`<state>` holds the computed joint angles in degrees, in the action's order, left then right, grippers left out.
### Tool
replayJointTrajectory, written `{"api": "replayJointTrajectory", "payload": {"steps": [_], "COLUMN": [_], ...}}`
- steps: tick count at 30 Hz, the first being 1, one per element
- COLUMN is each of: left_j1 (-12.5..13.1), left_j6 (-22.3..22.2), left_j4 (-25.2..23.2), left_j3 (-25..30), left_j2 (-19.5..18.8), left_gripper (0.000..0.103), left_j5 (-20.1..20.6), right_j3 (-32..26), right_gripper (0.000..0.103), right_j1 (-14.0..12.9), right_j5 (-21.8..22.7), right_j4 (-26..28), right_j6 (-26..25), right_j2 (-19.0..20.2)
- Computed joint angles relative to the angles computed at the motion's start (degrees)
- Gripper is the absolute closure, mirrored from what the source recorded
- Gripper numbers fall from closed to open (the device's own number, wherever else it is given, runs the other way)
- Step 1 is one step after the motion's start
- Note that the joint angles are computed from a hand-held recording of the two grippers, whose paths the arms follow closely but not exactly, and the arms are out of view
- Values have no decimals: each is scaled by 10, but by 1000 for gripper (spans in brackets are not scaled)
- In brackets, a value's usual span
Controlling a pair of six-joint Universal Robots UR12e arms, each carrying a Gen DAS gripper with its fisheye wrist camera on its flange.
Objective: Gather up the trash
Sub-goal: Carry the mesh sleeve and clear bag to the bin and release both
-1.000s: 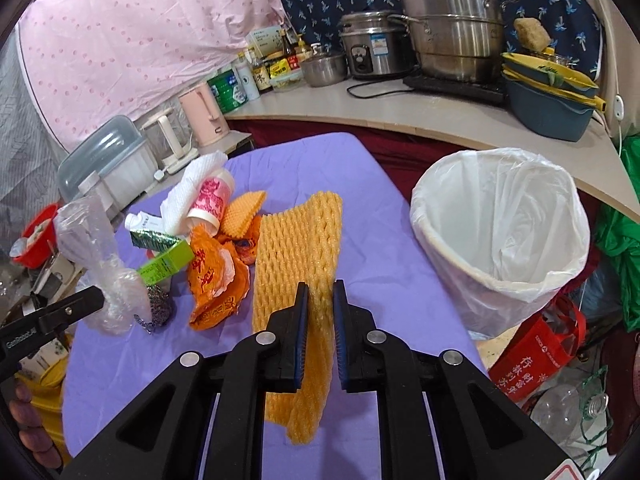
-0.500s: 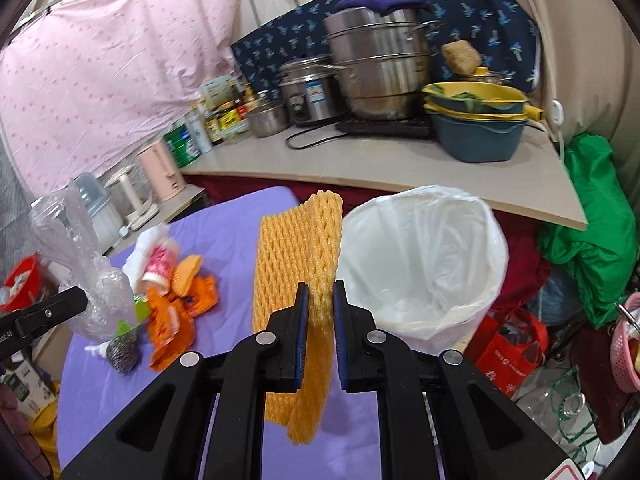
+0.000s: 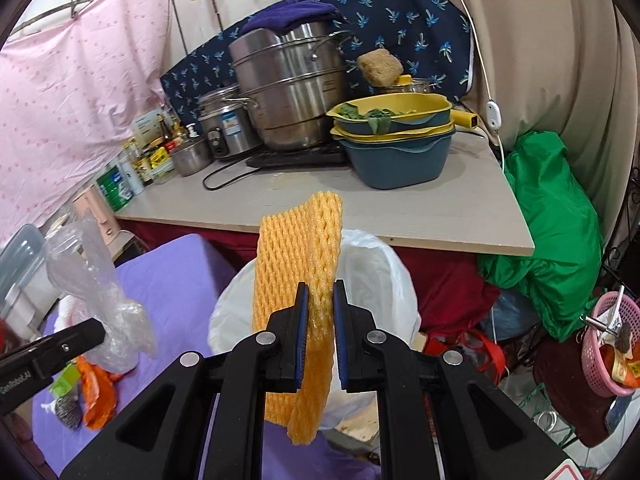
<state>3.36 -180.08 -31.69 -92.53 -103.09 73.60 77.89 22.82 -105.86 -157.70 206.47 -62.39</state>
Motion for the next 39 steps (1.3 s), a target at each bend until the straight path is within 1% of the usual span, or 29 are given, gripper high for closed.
{"api": "replayJointTrajectory", "payload": {"steps": [1,4,6,14,17,18,19,20,21,22,24,26,32,39], "left_j1": [-3,-14,-20,-33,-34,-34,-34,-34,-36,-38,-39,-39,-35,-24], "left_j6": [0,-1,-3,-1,-5,-7,-10,-11,-13,-16,-16,-19,-22,-31], "left_j4": [-4,-24,-29,-47,-57,-57,-56,-53,-45,-37,-25,-21,-6,19], "left_j3": [8,34,48,80,88,89,91,90,89,88,85,86,74,49], "left_j2": [-9,-35,-50,-84,-93,-97,-100,-101,-102,-103,-102,-102,-89,-63], "left_gripper": [88,89,89,88,86,85,80,69,57,54,45,40,39,39], "left_j5": [-3,2,10,22,19,16,14,12,19,28,40,48,68,75], "right_j3": [-6,-15,-20,-38,-44,-45,-45,-45,-45,-44,-39,-38,-39,-44], "right_gripper": [92,92,92,92,89,88,87,85,78,68,62,60,55,50], "right_j1": [-3,-11,-14,-25,-27,-28,-29,-30,-29,-30,-30,-30,-21,-4], "right_j5": [2,7,8,17,18,17,16,18,17,15,12,11,0,-3], "right_j4": [7,22,28,52,57,59,57,54,53,50,38,34,20,3], "right_j6": [2,9,12,22,24,25,29,32,35,38,45,44,26,-1], "right_j2": [5,16,22,43,49,50,51,51,51,51,48,46,40,35]}}
